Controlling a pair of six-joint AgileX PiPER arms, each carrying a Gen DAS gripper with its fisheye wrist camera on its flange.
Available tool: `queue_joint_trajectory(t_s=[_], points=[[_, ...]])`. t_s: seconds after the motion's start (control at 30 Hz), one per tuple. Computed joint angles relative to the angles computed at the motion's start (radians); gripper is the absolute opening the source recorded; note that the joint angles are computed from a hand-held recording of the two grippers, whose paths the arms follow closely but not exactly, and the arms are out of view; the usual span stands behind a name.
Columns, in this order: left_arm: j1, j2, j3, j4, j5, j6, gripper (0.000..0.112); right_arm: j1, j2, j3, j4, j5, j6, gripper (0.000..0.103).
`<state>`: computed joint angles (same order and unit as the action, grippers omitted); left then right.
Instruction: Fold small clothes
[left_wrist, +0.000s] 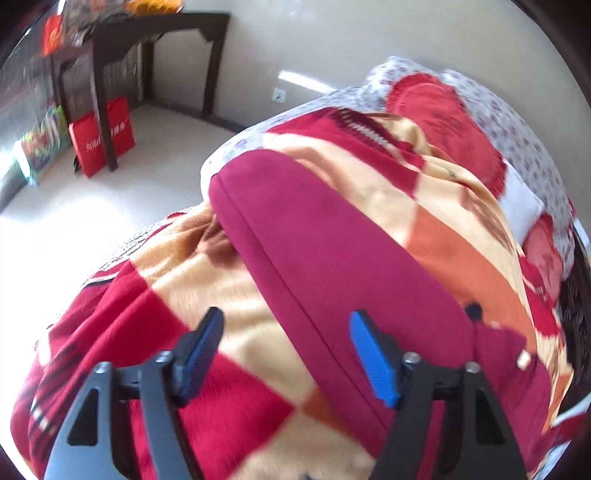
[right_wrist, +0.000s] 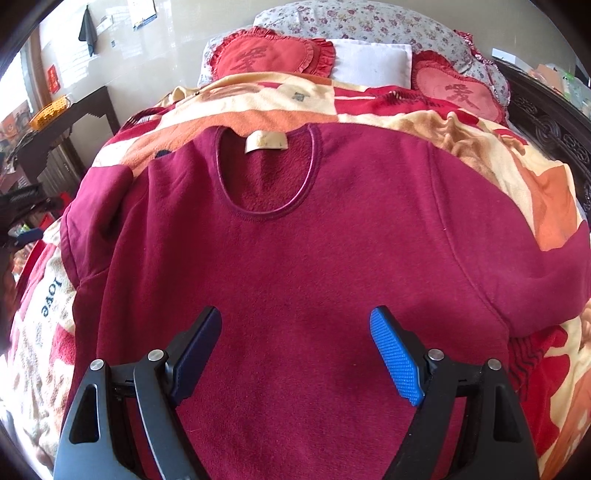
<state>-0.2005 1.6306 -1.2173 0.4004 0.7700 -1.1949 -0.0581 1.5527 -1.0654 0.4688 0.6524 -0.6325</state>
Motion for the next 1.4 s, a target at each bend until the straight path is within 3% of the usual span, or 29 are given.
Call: queue_joint_trajectory(t_s=[0.07, 0.13, 0.33, 0.37, 0.4, 0.47, 0.5, 0.63, 0.77, 0.87, 0.97, 1.03, 1.17, 1.2, 1.27, 1.4], points=[[0.087, 0.045, -0.014, -0.081, -0.052, 0.06, 0.05, 0.005, 0.008, -0.006, -0.006, 0.005, 0.003, 0.068], [0.141, 0.08, -0.022, -0.138, -0.102, 0.095, 0.05, 0.011, 0.01, -0.008, -0.009, 0.002, 0.003, 0.068], [0.183, 0.142, -0.059, -0.133, -0.194, 0.088, 0.063, 0.012, 0.032, -0.029, -0.015, 0.008, 0.012, 0.068], [0.184, 0.15, -0.068, -0.125, -0.194, 0.09, 0.059, 0.01, 0.039, -0.034, -0.019, 0.011, 0.015, 0.068], [0.181, 0.155, -0.076, -0.11, -0.19, 0.09, 0.039, 0.007, 0.042, -0.034, -0.02, 0.011, 0.016, 0.068], [0.159, 0.163, -0.115, -0.074, -0.143, 0.08, 0.01, 0.001, 0.051, -0.039, -0.031, 0.01, 0.026, 0.068], [0.145, 0.145, -0.108, -0.059, -0.141, 0.071, 0.01, -0.007, 0.055, -0.044, -0.03, 0.016, 0.025, 0.068], [0.036, 0.036, -0.098, 0.042, -0.123, 0.013, 0.008, -0.054, 0.055, -0.061, 0.008, 0.025, -0.005, 0.068], [-0.164, -0.039, -0.176, 0.099, -0.099, 0.023, 0.008, -0.111, 0.053, -0.084, 0.057, 0.053, -0.027, 0.068], [-0.35, 0.011, -0.318, 0.12, -0.044, 0.087, 0.008, -0.148, 0.038, -0.086, 0.076, 0.057, -0.044, 0.068], [-0.478, 0.106, -0.424, 0.02, -0.066, 0.187, 0.009, -0.195, 0.031, -0.092, 0.081, 0.067, -0.056, 0.068], [-0.536, 0.205, -0.505, -0.06, -0.049, 0.259, 0.013, -0.237, 0.031, -0.102, 0.082, 0.077, -0.061, 0.068], [-0.608, 0.411, -0.682, -0.172, 0.055, 0.378, 0.061, -0.331, 0.055, -0.136, 0.091, 0.103, -0.072, 0.068], [-0.615, 0.428, -0.689, -0.191, 0.06, 0.394, 0.061, -0.348, 0.059, -0.144, 0.09, 0.11, -0.071, 0.068], [-0.628, 0.409, -0.655, -0.183, 0.079, 0.386, 0.062, -0.376, 0.067, -0.165, 0.092, 0.126, -0.072, 0.068], [-0.651, 0.257, -0.465, -0.017, 0.085, 0.252, 0.082, -0.395, 0.069, -0.197, 0.144, 0.167, -0.144, 0.068]])
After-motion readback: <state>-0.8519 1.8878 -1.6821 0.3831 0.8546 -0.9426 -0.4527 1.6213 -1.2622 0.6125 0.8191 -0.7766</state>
